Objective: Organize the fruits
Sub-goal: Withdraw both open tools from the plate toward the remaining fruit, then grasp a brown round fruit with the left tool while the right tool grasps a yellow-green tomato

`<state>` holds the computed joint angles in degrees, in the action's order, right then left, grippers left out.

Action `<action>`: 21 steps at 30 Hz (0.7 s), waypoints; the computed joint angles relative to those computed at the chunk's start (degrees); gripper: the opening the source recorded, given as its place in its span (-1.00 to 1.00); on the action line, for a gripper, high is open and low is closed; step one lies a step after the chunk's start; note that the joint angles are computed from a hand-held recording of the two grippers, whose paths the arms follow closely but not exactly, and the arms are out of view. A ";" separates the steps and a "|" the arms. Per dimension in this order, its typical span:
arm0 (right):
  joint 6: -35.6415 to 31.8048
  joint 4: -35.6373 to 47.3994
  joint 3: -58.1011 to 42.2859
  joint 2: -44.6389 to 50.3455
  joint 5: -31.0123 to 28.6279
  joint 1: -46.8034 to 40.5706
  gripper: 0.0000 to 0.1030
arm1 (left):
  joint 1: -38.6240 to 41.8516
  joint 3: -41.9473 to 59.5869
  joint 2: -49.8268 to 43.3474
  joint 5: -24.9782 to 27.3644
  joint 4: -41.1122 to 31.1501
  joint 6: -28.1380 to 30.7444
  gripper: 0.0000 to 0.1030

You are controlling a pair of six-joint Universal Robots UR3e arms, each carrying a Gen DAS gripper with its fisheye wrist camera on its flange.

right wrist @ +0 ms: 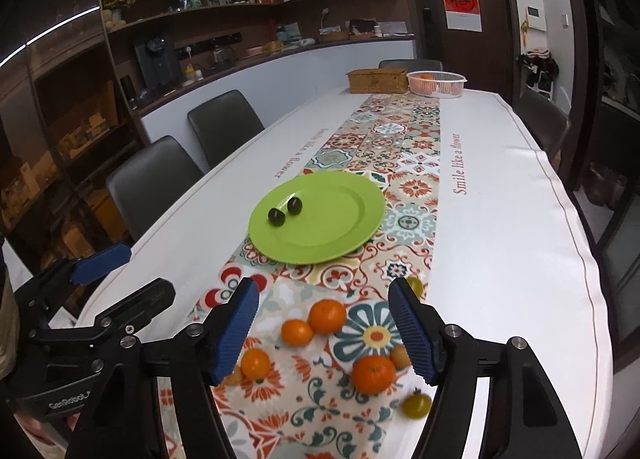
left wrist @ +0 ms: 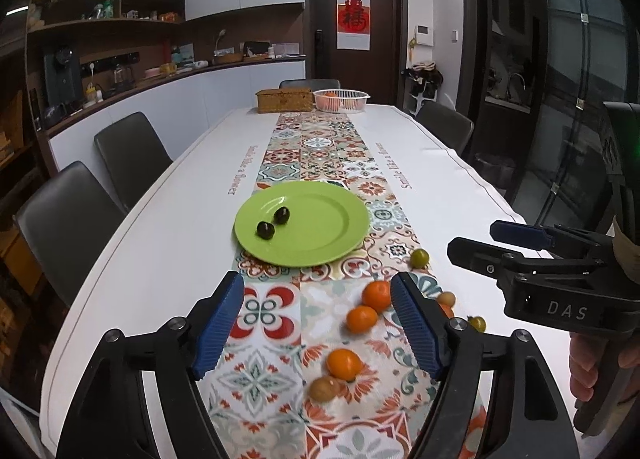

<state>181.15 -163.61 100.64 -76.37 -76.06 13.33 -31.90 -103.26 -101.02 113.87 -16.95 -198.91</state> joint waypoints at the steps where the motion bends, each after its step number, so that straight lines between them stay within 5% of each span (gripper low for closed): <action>1: 0.05 -0.76 1.23 -0.73 -0.67 0.13 0.32 | -0.50 -0.52 0.27 0.48 -0.11 -0.57 0.46; 21: 1.38 -6.82 15.20 -2.98 -10.65 1.39 0.32 | -1.51 -5.01 -2.46 -1.53 -3.93 -7.63 0.49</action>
